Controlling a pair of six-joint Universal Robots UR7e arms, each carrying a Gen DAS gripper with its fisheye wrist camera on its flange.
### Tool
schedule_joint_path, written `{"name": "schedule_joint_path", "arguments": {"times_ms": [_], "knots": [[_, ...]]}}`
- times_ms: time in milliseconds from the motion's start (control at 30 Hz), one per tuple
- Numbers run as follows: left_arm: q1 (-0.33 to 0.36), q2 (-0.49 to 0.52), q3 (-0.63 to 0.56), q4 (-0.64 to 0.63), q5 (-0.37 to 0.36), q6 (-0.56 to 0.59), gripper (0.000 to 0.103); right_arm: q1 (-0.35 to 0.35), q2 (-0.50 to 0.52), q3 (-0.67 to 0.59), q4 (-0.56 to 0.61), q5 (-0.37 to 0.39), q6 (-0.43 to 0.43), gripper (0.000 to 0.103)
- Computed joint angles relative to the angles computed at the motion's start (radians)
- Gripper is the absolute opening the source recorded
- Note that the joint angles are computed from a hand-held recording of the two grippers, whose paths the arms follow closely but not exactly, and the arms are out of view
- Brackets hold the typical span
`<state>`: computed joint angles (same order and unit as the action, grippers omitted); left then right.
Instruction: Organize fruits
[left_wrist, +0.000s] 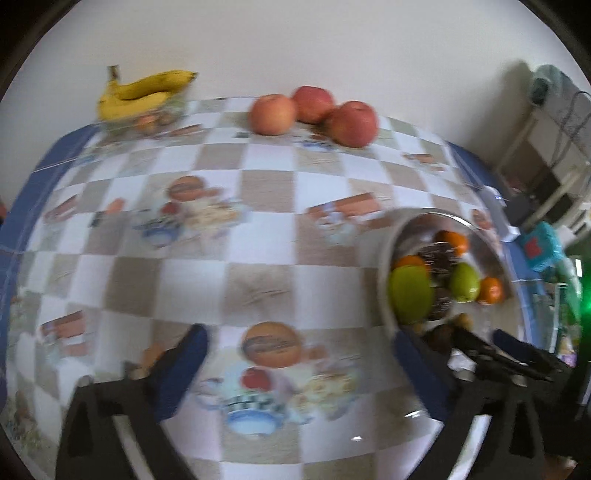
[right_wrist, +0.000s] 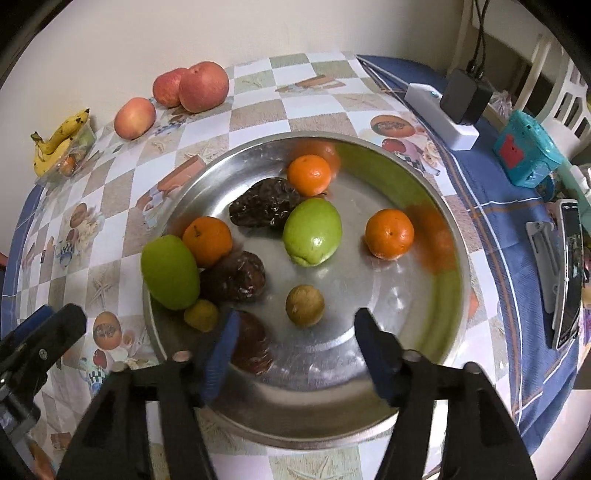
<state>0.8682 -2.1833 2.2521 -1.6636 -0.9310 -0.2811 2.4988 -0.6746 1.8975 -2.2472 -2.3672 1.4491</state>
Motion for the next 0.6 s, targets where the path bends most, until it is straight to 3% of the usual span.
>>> {"name": "schedule_joint_path", "arguments": {"times_ms": [67,133,200,600], "knots": [[0.007,-0.019,0.002,0.017,0.025,0.006,0.103,0.011,0.009,-0.014,0.025,-0.006,0.008,0.074],[0.015,-0.035,-0.001,0.039,0.041,0.013,0.103,0.023,0.022,-0.031,0.053,-0.015,0.015,0.086],[0.018,-0.049,-0.003,0.050,0.040,0.025,0.103,0.036,0.035,-0.043,0.057,-0.022,0.005,0.088],[-0.054,-0.135,-0.020,0.272,0.208,-0.119,0.103,0.092,0.074,-0.100,0.102,-0.032,0.024,0.089]]}}
